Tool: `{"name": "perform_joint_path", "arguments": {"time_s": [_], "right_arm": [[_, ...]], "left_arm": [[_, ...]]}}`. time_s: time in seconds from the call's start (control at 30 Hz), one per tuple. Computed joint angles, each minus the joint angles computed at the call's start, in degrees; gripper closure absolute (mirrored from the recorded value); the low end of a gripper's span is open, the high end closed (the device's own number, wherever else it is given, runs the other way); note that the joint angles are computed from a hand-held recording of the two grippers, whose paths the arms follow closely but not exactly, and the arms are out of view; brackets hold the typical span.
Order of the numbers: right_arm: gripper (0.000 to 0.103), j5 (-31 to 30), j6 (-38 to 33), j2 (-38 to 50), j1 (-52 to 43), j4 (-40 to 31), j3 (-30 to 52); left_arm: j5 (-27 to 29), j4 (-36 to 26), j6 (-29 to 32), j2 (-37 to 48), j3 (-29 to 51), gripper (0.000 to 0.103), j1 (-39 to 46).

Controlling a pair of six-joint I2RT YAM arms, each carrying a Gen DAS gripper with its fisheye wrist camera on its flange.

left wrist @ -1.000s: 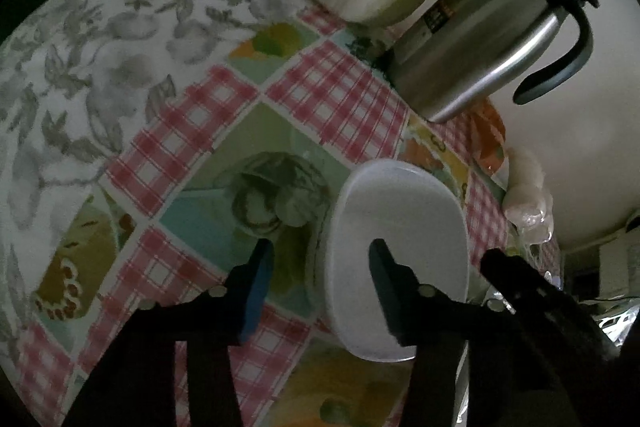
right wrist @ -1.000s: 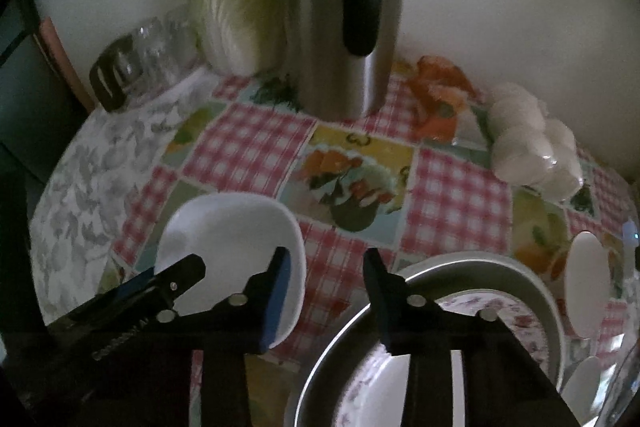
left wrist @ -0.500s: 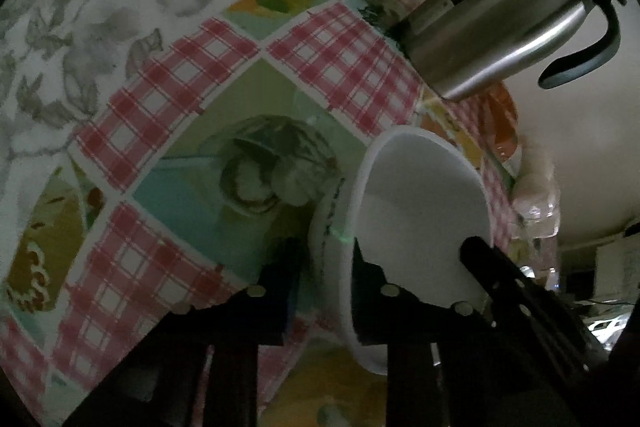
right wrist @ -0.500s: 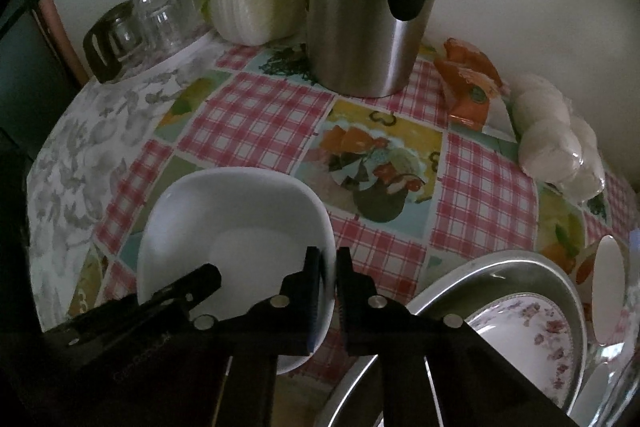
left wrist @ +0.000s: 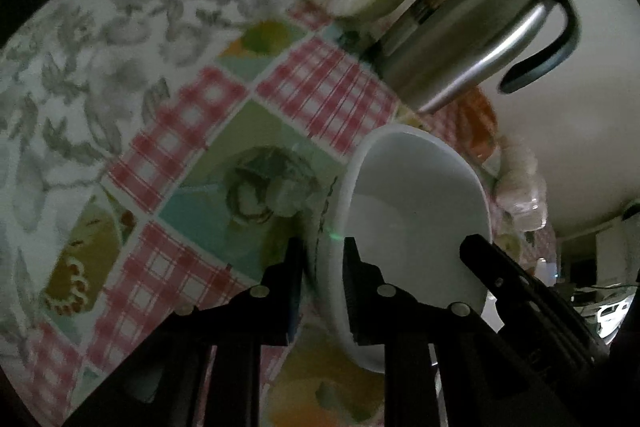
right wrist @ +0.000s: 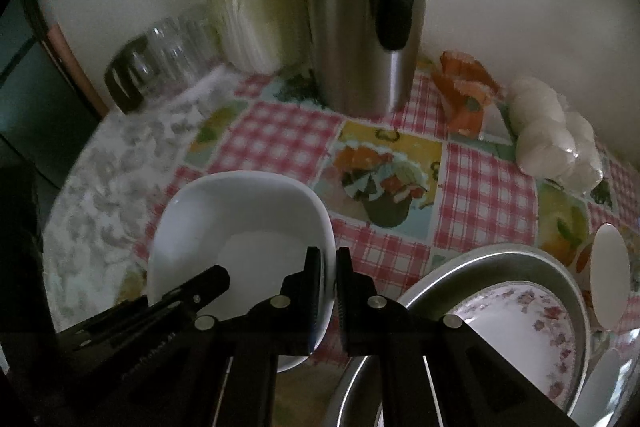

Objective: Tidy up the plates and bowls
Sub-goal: 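Lift the white square bowl off the table with the left gripper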

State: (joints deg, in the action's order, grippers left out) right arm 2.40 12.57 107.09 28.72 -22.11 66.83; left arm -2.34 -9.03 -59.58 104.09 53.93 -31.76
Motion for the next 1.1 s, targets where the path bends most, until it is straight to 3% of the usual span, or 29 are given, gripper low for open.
{"name": "perform_joint_path", "arguments": {"time_s": [0.33,0.5,0.67,0.93,1.1], "right_arm": [[0.094,-3.52,0.4,-15.98,-2.69,-2.41,-6.51],[0.094,-3.89,0.36,-24.49,-4.65,-3.72,-10.35],[0.094,-2.84,0.64,-32.64,-7.02,-4.65,-15.75],[0.094,-9.6,0.53,-42.49,-16.81,-5.14,-24.82],[0.094,-13.39,-1.06,-45.54,-22.63,-6.64,-26.42]], "left_arm": [[-7.58,-7.44,0.75,-11.27,1.27,0.083,-6.18],[-10.74,-9.35,-0.76,-12.84,3.54,0.083,-10.55],[-14.37,-13.2,-0.98,-10.83,8.19,0.083,-15.56],[-16.73,-18.18,0.21,-5.18,15.93,0.083,-21.27],[-16.09,-18.89,0.91,-1.95,19.62,0.083,-22.76]]}}
